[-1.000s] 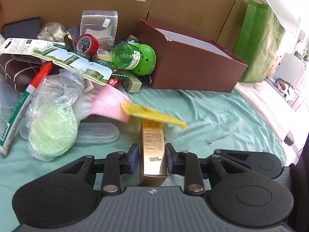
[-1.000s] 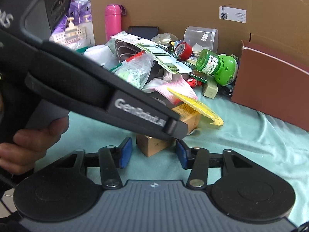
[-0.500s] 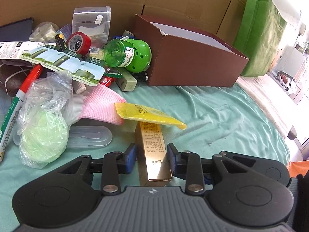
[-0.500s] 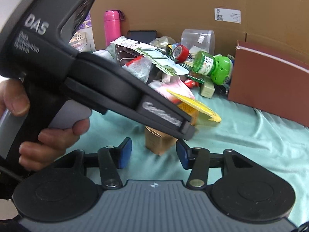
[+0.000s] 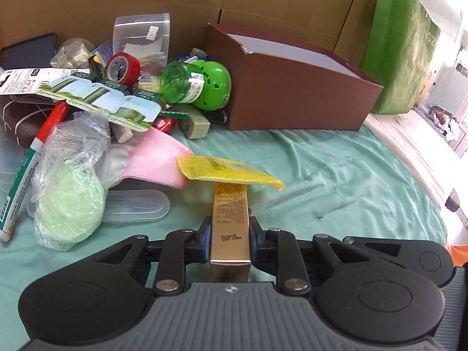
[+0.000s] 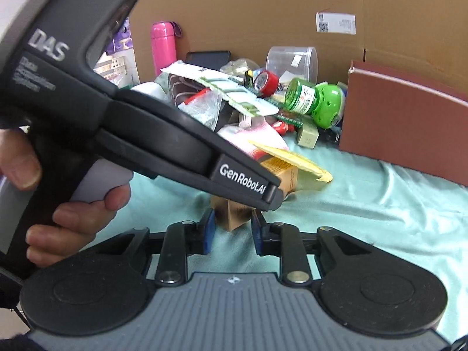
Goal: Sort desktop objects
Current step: 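Carry the tall gold-foil box with the left tool over the brown box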
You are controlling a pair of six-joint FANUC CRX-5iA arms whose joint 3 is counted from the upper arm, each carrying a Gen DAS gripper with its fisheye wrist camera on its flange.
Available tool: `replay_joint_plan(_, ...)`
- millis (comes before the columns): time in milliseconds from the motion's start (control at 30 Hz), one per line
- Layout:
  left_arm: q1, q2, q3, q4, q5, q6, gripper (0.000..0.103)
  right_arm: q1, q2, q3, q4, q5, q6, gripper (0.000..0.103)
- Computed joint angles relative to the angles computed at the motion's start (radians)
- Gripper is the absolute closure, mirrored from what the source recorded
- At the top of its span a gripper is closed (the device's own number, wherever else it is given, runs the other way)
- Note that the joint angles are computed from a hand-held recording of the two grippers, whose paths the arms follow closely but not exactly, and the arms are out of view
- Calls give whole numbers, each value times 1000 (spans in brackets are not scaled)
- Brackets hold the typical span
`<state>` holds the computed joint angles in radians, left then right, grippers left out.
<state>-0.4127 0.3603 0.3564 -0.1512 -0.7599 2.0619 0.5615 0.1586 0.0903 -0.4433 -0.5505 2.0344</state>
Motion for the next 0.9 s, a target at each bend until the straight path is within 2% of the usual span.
replay_joint_plan(167, -18, 7, 19, -9, 9, -6, 79, -8, -31, -29, 7, 25, -10, 79)
replay_joint_plan(300, -22, 43, 64, -5, -44, -25, 78, -12, -17, -21, 23, 6, -56, 77)
replay_joint_plan(367, -18, 53, 69, 7, -54, -35, 78, -4, -4, -20, 46, 8, -87, 73)
replay_joint_plan(433, -21, 52, 70, -6, -52, -35, 77, 4, 5, -20, 59, 13, -106, 60)
replay_joint_plan(500, -20, 52, 74, -11, -55, -27, 77, 16, 5, -34, 80, 43, -114, 60)
replay_joint_plan(600, -29, 57, 91, -43, -69, -7, 77, 7, 10, -27, 49, 46, -88, 60)
replay_joint_plan(633, -33, 56, 94, -54, -71, -4, 77, 5, 9, -29, 45, 49, -88, 62)
replay_joint_plan(767, -39, 47, 86, -51, -54, -6, 77, -6, -8, -40, 28, 51, -66, 65)
replay_joint_plan(900, -59, 29, 90, -88, -29, 8, 77, -2, -46, -77, 45, 96, -55, 66)
